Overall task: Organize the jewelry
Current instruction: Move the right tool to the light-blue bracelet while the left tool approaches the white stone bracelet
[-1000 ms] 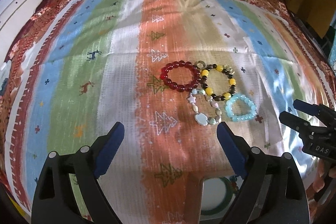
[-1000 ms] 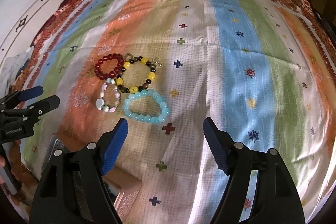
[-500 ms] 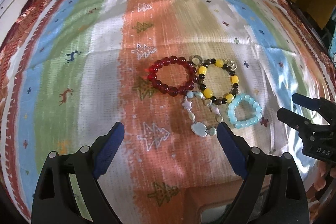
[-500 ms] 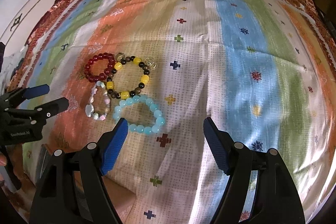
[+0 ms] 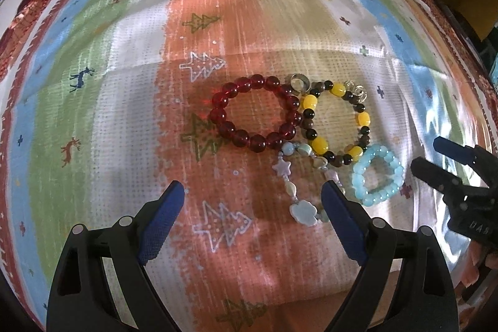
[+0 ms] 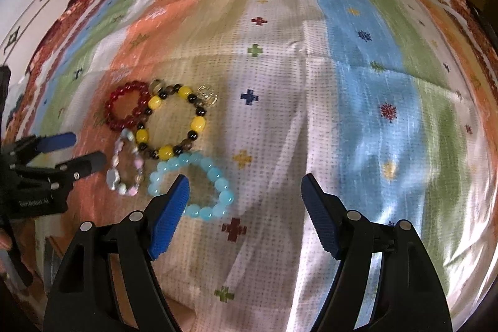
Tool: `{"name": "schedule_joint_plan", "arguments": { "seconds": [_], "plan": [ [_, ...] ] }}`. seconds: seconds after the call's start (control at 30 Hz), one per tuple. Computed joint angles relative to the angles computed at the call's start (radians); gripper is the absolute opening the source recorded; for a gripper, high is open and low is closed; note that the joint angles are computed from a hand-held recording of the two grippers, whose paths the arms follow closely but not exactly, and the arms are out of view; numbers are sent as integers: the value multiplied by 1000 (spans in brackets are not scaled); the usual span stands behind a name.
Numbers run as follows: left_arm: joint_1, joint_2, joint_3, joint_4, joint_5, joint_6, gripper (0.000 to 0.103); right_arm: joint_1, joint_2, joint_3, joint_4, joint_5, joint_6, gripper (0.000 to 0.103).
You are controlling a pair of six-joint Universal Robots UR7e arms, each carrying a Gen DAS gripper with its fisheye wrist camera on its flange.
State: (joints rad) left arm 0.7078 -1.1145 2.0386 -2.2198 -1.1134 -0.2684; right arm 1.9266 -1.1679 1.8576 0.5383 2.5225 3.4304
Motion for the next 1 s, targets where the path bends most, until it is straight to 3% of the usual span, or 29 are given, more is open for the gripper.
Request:
{"name": "schedule_joint_plan", "arguments": {
  "seconds": [0.3, 0.73, 0.9, 1.0],
  "plan": [
    [3, 48, -23, 20, 7, 25, 87, -30, 30, -21, 2, -20, -32, 74],
    [-2, 90, -23, 0, 27, 45, 86, -48, 96, -54, -14, 43, -70, 74],
    [-8, 96, -16, -10, 45, 54, 80, -52, 105, -59, -17, 52, -92, 73],
    [-5, 93, -13, -14, 56, 56, 73, -53, 103, -57, -18, 56, -98, 64]
  ]
}}
